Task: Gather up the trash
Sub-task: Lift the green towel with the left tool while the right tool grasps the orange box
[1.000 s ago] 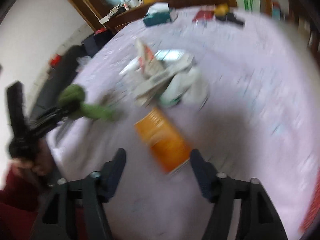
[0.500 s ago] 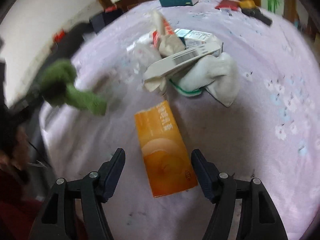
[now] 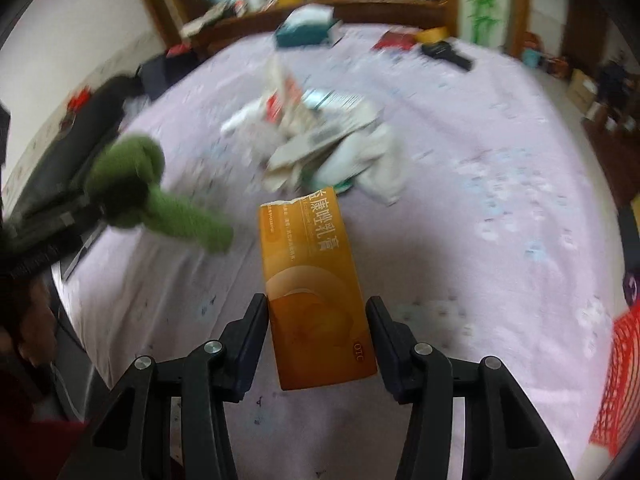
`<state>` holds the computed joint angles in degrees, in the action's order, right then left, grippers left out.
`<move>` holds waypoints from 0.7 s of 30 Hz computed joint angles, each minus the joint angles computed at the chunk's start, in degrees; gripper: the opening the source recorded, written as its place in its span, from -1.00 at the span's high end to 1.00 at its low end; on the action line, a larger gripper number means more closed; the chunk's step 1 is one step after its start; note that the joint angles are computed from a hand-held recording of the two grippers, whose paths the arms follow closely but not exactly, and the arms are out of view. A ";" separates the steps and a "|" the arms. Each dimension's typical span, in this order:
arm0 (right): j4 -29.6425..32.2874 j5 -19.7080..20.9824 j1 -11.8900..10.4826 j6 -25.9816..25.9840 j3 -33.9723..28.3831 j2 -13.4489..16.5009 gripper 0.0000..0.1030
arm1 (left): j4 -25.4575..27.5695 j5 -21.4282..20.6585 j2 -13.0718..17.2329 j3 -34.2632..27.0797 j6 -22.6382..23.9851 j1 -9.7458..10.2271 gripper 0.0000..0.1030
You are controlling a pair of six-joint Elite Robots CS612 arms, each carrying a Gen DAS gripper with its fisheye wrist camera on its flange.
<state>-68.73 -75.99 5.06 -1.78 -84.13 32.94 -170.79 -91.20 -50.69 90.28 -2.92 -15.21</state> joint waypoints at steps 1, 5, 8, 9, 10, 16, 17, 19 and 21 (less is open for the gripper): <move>-0.64 -0.45 -0.16 1.31 -0.58 0.19 -0.05 | -0.19 0.03 -0.02 0.00 0.44 -0.35 0.05; -2.51 -2.40 -0.74 6.00 -2.43 0.88 -0.05 | -0.83 0.48 0.02 -0.38 1.70 -1.69 0.05; -2.97 -3.77 -1.03 8.95 -3.70 1.43 -0.05 | -0.52 0.34 0.14 -0.86 2.45 -2.34 0.05; -2.90 -4.05 -1.12 9.62 -4.04 1.54 -0.05 | -0.49 0.37 0.19 -1.00 2.74 -2.58 0.05; -2.92 -4.40 -1.16 10.26 -4.45 1.72 -0.05 | -0.51 0.32 0.23 -1.13 3.22 -2.79 0.05; -2.15 -5.56 -1.90 12.14 -7.26 2.45 -0.05 | -0.48 -0.74 0.48 -1.65 5.24 -3.68 0.05; -1.99 -5.90 -2.02 12.36 -7.77 2.61 -0.05 | -0.47 -0.86 0.49 -1.68 5.57 -3.80 0.05; -1.91 -6.32 -2.16 12.65 -8.31 2.78 -0.05 | -0.53 -1.04 0.50 -1.73 6.15 -4.00 0.05; -1.99 -6.25 -2.42 13.26 -8.80 2.99 -0.05 | -0.42 -0.99 0.57 -1.92 6.62 -4.22 0.04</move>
<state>-70.73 -82.24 2.64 11.48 -92.93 35.92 -171.22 -92.19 -50.12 88.36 3.69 -19.43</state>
